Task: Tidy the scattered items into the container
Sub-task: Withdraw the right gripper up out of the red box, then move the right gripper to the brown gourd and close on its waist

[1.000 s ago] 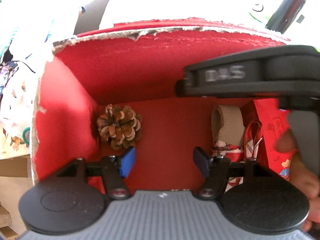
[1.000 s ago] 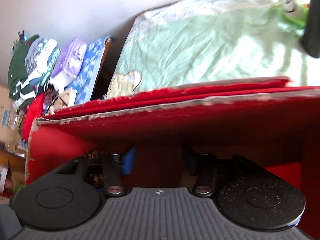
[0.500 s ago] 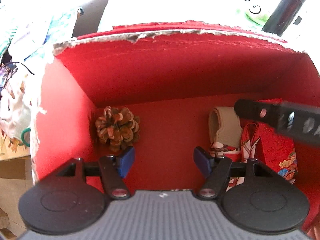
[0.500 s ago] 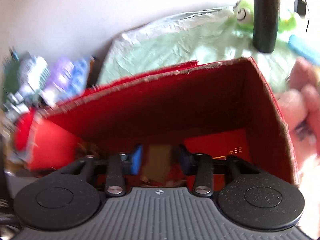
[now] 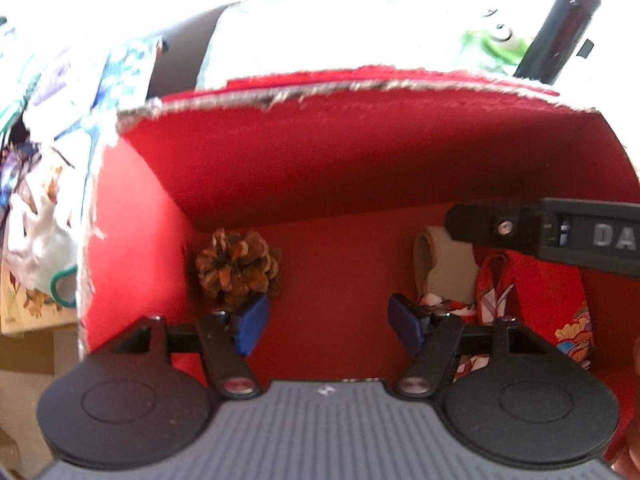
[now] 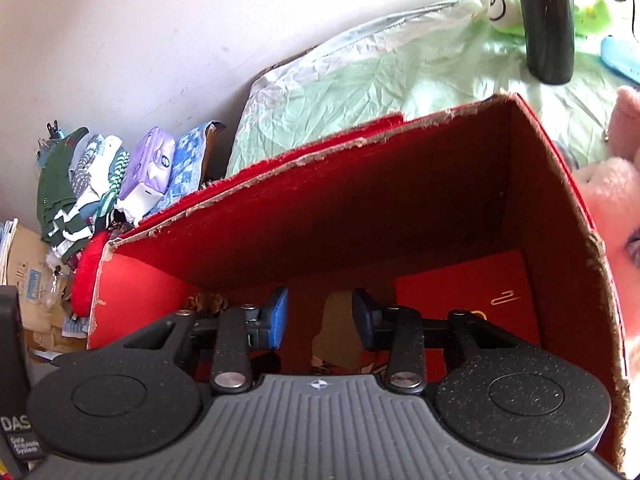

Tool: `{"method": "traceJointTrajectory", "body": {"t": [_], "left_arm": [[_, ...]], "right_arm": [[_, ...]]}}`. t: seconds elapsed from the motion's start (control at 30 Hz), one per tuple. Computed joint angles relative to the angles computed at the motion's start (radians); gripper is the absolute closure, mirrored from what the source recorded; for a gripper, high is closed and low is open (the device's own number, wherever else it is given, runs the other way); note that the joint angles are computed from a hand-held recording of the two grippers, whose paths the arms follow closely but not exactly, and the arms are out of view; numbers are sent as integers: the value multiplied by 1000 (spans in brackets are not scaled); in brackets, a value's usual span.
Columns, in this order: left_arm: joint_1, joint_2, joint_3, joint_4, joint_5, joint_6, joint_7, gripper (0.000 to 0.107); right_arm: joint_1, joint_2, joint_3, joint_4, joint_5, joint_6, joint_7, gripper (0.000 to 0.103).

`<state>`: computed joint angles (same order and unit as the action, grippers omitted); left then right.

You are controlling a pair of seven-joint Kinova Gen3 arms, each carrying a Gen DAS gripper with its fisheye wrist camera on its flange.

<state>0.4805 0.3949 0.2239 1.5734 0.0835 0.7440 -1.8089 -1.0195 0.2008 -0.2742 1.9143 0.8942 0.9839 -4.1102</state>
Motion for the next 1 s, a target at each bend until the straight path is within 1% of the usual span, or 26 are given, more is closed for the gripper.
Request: {"method": "traceJointTrajectory", "body": {"t": [0.07, 0.1, 0.13, 0.17, 0.2, 0.27, 0.3, 0.33, 0.4, 0.43, 0.47, 0.5, 0.53, 0.57, 0.6, 0.67, 0.73, 0.8, 0.83, 0.9, 0.93, 1.0], "left_arm": [[20, -48, -18, 62, -13, -81, -2, 35], [47, -72, -38, 93, -31, -122, 21, 35], [54, -95, -43, 123, -34, -161, 30, 35], [44, -117, -35, 146, -19, -186, 26, 33], [14, -142, -13, 168, 11, -202, 16, 29], [-67, -191, 57, 222, 93, -257, -25, 22], [-87, -221, 67, 254, 131, -288, -53, 21], [-88, -251, 61, 283, 157, -316, -70, 21], [-72, -312, 17, 336, 227, -349, -117, 23], [-83, -340, 15, 362, 268, -359, -143, 23], [-112, -370, 32, 388, 309, -366, -169, 24], [-123, -398, 33, 415, 346, -375, -194, 24], [-115, -425, 18, 441, 367, -384, -207, 24], [-116, -453, 17, 465, 371, -393, -204, 24], [-99, -486, -3, 487, 359, -397, -188, 24], [-68, -545, -39, 536, 363, -415, -194, 24], [-12, -590, -110, 574, 413, -410, -252, 24], [44, -627, -186, 604, 472, -389, -325, 24], [56, -642, -212, 615, 490, -369, -349, 24], [70, -665, -259, 629, 522, -310, -406, 30], [70, -672, -280, 632, 535, -272, -442, 30], [51, -685, -301, 635, 540, -191, -488, 31]], "right_arm": [[-5, 0, -2, -2, 5, 6, -3, 64], [-9, 1, -3, -3, 9, 10, -8, 64], [-14, 2, -4, -3, 14, 17, -19, 64], [-21, 1, -5, -1, 22, 22, -36, 64], [-26, 2, -5, 4, 33, 24, -58, 63], [-33, 1, -5, 18, 60, 24, -99, 63], [-37, 0, -6, 27, 80, 22, -121, 63], [-40, 0, -9, 34, 96, 22, -135, 63], [-54, 0, -15, 48, 136, 37, -174, 63], [-66, 0, -20, 62, 170, 49, -207, 63], [-79, -1, -26, 78, 207, 62, -245, 63], [-89, -2, -33, 94, 241, 74, -279, 63], [-88, -2, -50, 109, 272, 84, -313, 63], [-104, -4, -49, 122, 297, 93, -339, 63], [-122, -2, -46, 129, 315, 106, -349, 63], [-136, 18, -79, 115, 325, 175, -320, 63], [-165, 34, -103, 106, 341, 239, -304, 60], [-204, 19, -107, 135, 386, 253, -352, 60], [-215, 10, -116, 151, 408, 260, -380, 60], [-236, -4, -137, 166, 432, 286, -407, 60], [-245, -8, -148, 166, 436, 302, -402, 60], [-266, -12, -169, 159, 432, 335, -371, 60]]}}
